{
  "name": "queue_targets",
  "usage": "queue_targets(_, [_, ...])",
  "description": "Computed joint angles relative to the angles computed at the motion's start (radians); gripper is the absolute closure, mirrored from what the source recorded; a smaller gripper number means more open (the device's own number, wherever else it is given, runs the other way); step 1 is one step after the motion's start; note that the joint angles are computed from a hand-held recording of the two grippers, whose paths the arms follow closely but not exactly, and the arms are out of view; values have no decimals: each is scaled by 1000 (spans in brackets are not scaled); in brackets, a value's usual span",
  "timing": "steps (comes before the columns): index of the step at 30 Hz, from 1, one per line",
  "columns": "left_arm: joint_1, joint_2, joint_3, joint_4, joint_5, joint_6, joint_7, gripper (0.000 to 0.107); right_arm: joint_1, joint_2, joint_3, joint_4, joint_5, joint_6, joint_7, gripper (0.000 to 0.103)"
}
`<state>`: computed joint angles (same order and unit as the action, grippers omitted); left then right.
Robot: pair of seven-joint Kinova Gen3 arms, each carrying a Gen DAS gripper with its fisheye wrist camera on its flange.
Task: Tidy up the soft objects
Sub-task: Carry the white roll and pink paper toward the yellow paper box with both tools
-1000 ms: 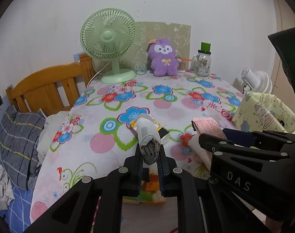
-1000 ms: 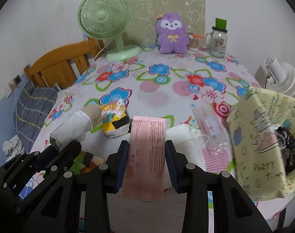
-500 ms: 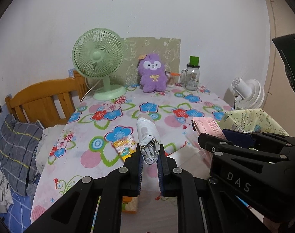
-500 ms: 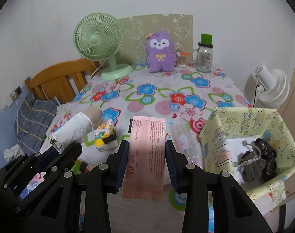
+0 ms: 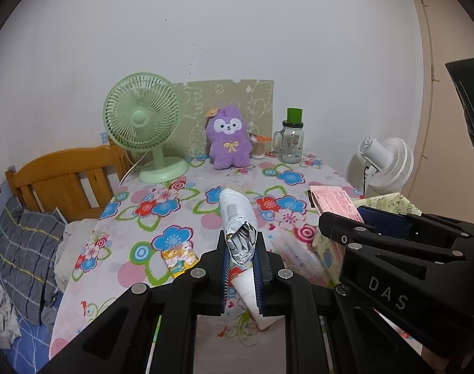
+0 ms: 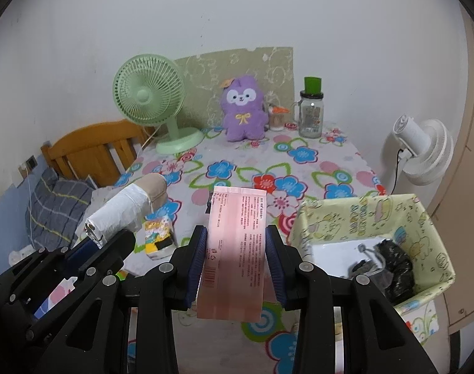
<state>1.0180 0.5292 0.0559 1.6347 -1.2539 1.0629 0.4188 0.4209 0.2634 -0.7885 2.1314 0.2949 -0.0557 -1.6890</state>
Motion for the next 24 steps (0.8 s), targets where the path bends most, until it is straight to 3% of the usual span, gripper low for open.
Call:
queue_targets(11, [18, 49, -19, -101, 9, 4, -60, 96, 235, 27, -179, -12, 48, 7, 20, 62])
queue_targets(24, [39, 130, -79, -246, 42, -46, -171, 96, 357, 80, -225, -41, 34, 6, 97, 62])
